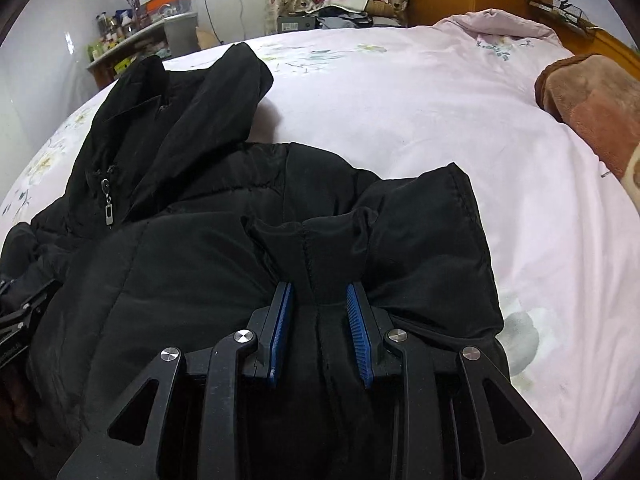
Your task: Fold large clothes
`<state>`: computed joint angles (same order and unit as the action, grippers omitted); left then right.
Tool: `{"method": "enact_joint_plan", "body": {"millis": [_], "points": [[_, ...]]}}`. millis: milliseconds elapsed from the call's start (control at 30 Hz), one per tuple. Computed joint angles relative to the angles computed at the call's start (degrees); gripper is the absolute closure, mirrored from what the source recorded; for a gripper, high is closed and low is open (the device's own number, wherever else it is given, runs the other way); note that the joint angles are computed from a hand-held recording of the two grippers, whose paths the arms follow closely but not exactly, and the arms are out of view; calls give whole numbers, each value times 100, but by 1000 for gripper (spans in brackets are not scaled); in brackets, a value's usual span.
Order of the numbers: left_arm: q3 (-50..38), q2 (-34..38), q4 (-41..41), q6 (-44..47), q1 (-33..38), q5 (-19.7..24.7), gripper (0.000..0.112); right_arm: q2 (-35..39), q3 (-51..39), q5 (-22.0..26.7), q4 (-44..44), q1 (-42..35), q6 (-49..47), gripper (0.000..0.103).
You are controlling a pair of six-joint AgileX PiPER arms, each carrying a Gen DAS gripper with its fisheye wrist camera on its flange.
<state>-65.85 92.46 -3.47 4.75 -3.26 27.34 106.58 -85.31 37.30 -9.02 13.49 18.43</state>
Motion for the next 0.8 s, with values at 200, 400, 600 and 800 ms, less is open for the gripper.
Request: {"method": "enact_joint_plan", "body": {"millis": [200, 400, 600, 800], "points": [[374, -1231, -1218, 1406, 590, 393, 39, -1265, 676, -51, 387, 131, -264, 74], [673, -889, -509, 956, 565, 435, 36, -1133, 1130, 28, 117, 734, 146, 74], [431, -1506, -516, 1014, 712, 1205, 38, -1556, 956, 581, -56, 954, 688, 71], [447, -2853, -1479, 1700, 1704, 2580, 38, -2788, 1297, 1198, -655, 1736, 1756, 64]]}}
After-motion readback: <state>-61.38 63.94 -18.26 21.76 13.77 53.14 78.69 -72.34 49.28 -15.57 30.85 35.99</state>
